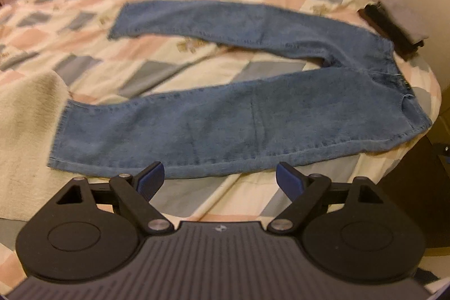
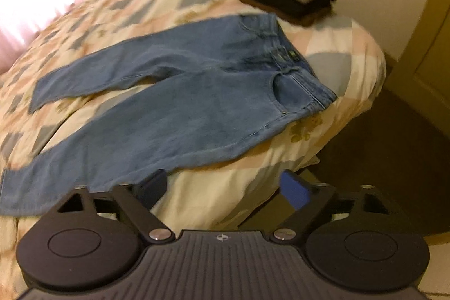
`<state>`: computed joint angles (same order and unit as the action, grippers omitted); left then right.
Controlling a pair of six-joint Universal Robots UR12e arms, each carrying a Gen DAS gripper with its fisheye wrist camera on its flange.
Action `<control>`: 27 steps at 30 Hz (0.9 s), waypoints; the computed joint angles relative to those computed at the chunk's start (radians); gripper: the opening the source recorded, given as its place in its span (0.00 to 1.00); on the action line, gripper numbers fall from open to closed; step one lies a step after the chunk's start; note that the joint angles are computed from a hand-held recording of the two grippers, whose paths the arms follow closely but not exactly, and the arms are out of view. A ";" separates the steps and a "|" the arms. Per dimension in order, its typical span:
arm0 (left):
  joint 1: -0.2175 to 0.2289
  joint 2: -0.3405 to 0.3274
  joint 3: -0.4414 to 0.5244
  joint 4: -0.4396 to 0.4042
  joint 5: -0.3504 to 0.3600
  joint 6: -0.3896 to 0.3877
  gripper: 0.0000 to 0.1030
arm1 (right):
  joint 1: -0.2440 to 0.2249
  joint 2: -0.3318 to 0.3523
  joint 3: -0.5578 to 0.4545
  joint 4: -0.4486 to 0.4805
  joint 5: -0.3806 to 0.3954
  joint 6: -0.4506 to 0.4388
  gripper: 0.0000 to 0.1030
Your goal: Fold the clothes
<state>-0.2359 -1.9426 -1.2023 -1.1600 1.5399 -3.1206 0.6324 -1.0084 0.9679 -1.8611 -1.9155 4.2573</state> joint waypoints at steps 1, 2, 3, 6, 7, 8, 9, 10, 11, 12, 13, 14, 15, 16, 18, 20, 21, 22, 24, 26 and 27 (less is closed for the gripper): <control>-0.006 -0.026 0.035 -0.027 0.002 -0.003 0.82 | -0.024 -0.016 0.036 -0.013 0.020 0.038 0.70; -0.014 -0.054 0.070 -0.051 0.009 -0.007 0.82 | -0.047 -0.034 0.079 -0.038 0.033 0.082 0.70; -0.021 -0.082 0.107 -0.071 0.019 -0.012 0.82 | -0.066 -0.051 0.121 -0.065 0.040 0.125 0.70; -0.041 -0.168 0.222 -0.134 0.033 -0.031 0.82 | -0.131 -0.095 0.237 -0.120 0.076 0.267 0.72; -0.045 -0.195 0.259 -0.155 0.031 -0.038 0.82 | -0.150 -0.103 0.265 -0.138 0.091 0.299 0.77; -0.049 -0.220 0.294 -0.179 0.028 -0.047 0.82 | -0.168 -0.108 0.288 -0.153 0.111 0.326 0.80; -0.053 -0.243 0.326 -0.200 0.025 -0.053 0.82 | -0.186 -0.109 0.305 -0.161 0.136 0.349 0.85; -0.055 -0.258 0.346 -0.211 0.020 -0.054 0.82 | -0.201 -0.106 0.318 -0.168 0.166 0.370 0.86; -0.057 -0.274 0.366 -0.222 0.015 -0.055 0.82 | -0.213 -0.103 0.331 -0.188 0.198 0.392 0.86; -0.059 -0.290 0.386 -0.234 0.010 -0.056 0.82 | -0.222 -0.099 0.344 -0.217 0.227 0.414 0.85; -0.061 -0.306 0.408 -0.246 0.005 -0.057 0.82 | -0.229 -0.094 0.356 -0.248 0.253 0.434 0.79; -0.062 -0.321 0.427 -0.256 0.000 -0.056 0.82 | -0.233 -0.089 0.366 -0.279 0.276 0.453 0.69; -0.063 -0.330 0.437 -0.261 -0.007 -0.047 0.81 | -0.235 -0.086 0.380 -0.323 0.290 0.470 0.30; -0.062 -0.339 0.446 -0.263 -0.014 -0.038 0.79 | -0.232 -0.088 0.399 -0.374 0.283 0.496 0.16; -0.058 -0.350 0.451 -0.258 -0.040 -0.015 0.73 | -0.224 -0.102 0.428 -0.438 0.245 0.538 0.12; -0.053 -0.362 0.454 -0.255 -0.071 0.016 0.73 | -0.216 -0.122 0.461 -0.490 0.218 0.533 0.10; -0.049 -0.368 0.451 -0.253 -0.089 0.038 0.73 | -0.214 -0.132 0.481 -0.510 0.213 0.526 0.10; -0.046 -0.376 0.450 -0.254 -0.102 0.060 0.71 | -0.216 -0.136 0.495 -0.514 0.220 0.525 0.10; -0.046 -0.411 0.495 -0.310 -0.092 0.098 0.64 | -0.225 -0.132 0.522 -0.523 0.265 0.577 0.11; -0.044 -0.457 0.565 -0.380 -0.073 0.138 0.52 | -0.239 -0.127 0.524 -0.520 0.316 0.622 0.17; -0.039 -0.474 0.597 -0.387 -0.069 0.167 0.52 | -0.249 -0.129 0.508 -0.487 0.349 0.604 0.28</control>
